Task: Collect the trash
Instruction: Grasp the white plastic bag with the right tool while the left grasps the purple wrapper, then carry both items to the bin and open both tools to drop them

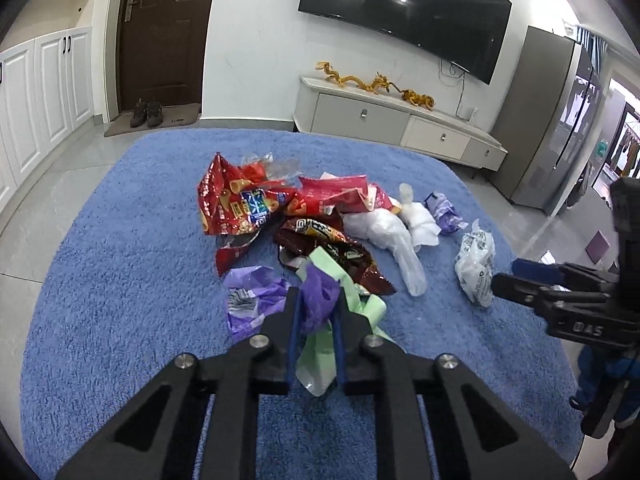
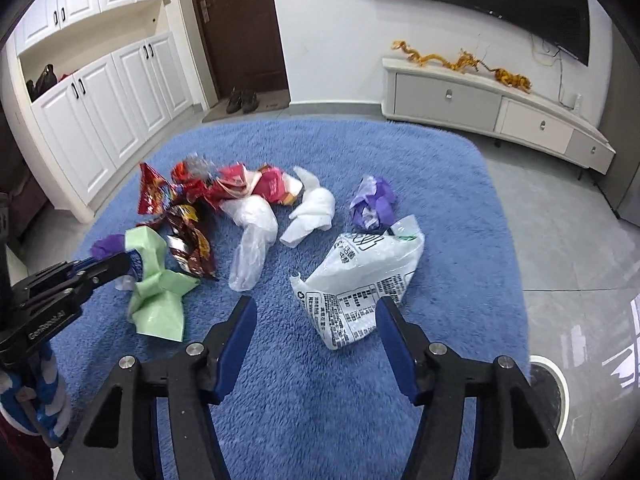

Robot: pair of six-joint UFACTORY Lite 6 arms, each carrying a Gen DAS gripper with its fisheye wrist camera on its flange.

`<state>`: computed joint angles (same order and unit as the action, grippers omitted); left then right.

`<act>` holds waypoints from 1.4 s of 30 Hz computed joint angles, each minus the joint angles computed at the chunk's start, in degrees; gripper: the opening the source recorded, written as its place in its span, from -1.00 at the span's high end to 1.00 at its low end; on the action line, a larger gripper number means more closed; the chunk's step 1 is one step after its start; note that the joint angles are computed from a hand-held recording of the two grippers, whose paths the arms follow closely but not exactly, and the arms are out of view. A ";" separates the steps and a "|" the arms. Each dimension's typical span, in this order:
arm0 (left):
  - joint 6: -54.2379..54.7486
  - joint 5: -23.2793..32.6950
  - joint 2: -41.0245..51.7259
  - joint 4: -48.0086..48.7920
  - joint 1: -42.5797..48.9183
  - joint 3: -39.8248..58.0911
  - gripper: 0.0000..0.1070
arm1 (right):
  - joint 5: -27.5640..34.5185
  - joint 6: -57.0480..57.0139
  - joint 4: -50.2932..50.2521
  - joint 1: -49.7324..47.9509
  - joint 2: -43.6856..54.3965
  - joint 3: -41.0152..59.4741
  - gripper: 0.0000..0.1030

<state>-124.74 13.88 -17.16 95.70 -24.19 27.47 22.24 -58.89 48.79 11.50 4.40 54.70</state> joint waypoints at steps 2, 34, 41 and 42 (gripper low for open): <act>-0.89 0.47 -0.68 0.45 -0.56 -0.54 0.80 | -0.19 -1.04 0.78 0.14 2.23 0.99 -0.04; 18.84 42.20 -18.42 -29.90 -42.70 11.41 0.87 | 37.58 -25.54 16.75 -39.30 -24.37 -10.53 0.72; 22.88 26.65 -1.19 -31.23 -36.97 26.12 0.87 | 44.81 -32.30 15.60 -55.69 -11.91 -4.54 0.72; 24.37 23.05 4.66 -31.82 -35.49 30.55 0.87 | 44.63 -33.05 15.22 -57.54 -8.58 -2.86 0.72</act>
